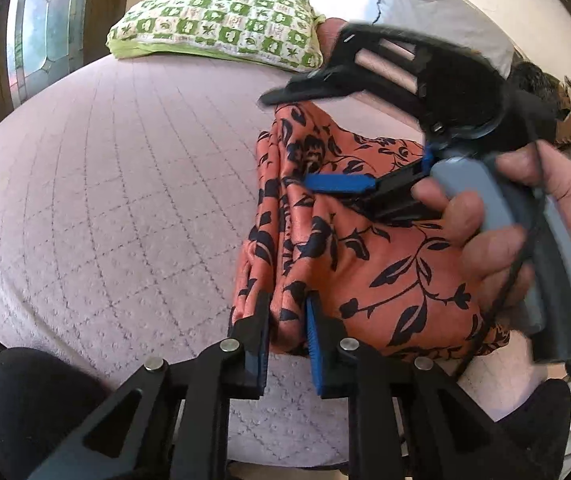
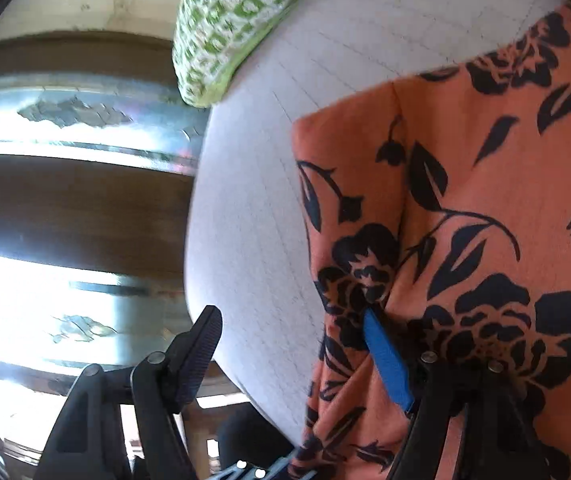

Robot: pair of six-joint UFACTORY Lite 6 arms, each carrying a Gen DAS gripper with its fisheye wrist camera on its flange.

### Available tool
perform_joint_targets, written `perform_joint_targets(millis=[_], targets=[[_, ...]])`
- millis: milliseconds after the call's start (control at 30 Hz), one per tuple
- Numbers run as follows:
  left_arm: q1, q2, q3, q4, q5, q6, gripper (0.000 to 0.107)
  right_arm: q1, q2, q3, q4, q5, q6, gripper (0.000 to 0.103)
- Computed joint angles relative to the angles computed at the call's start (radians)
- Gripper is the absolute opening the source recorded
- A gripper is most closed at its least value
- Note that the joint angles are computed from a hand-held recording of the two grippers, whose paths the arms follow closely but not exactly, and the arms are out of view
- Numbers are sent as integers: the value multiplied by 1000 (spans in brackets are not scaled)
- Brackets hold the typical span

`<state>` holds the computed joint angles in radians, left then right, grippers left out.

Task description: Fold small clothes

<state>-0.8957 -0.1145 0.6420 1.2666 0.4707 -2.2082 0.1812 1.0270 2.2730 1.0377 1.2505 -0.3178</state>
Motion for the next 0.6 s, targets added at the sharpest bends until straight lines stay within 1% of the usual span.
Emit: perform_joint_targets(millis=[33,100,133,200,267,300,333,433,467,500,533,567,600], targets=[[-12,-2,-3,-1,15,-5,16,-7,-14,2,11,22,5,76],[-34,-20,-11,-23,49,7,14,-19,-100,-83,51,52,-62,76],[-45,-26,-11,-30,65,10,13,-20,-133,-140,54,37,-92,76],[-52,-30,-9,-53,86,26,13,-25,-177,-252,29,-10,-125,82],[-34,-43,-22,-76,59,48,12,-17,-154,-282,21,-27,-166,82],[-20,-51,-27,-86,48,57,12,-32,-181,-325,44,-35,-209,82],[-9,-76,-47,-89,30,55,12,-43,-218,-360,54,-38,-210,82],[44,-163,-117,-41,-74,-1,12,-107,-343,-464,63,13,-276,82],[68,-205,-147,-14,-126,-19,14,-122,-384,-499,54,11,-300,82],[80,-237,-171,9,-153,-43,14,-142,-431,-546,45,7,-334,82],[84,-266,-189,10,-164,-54,21,-164,-466,-589,49,16,-364,83],[81,-283,-195,-22,-166,-31,34,-211,-537,-667,45,43,-398,83],[74,-292,-199,-19,-164,-37,39,-243,-571,-711,38,52,-419,83]])
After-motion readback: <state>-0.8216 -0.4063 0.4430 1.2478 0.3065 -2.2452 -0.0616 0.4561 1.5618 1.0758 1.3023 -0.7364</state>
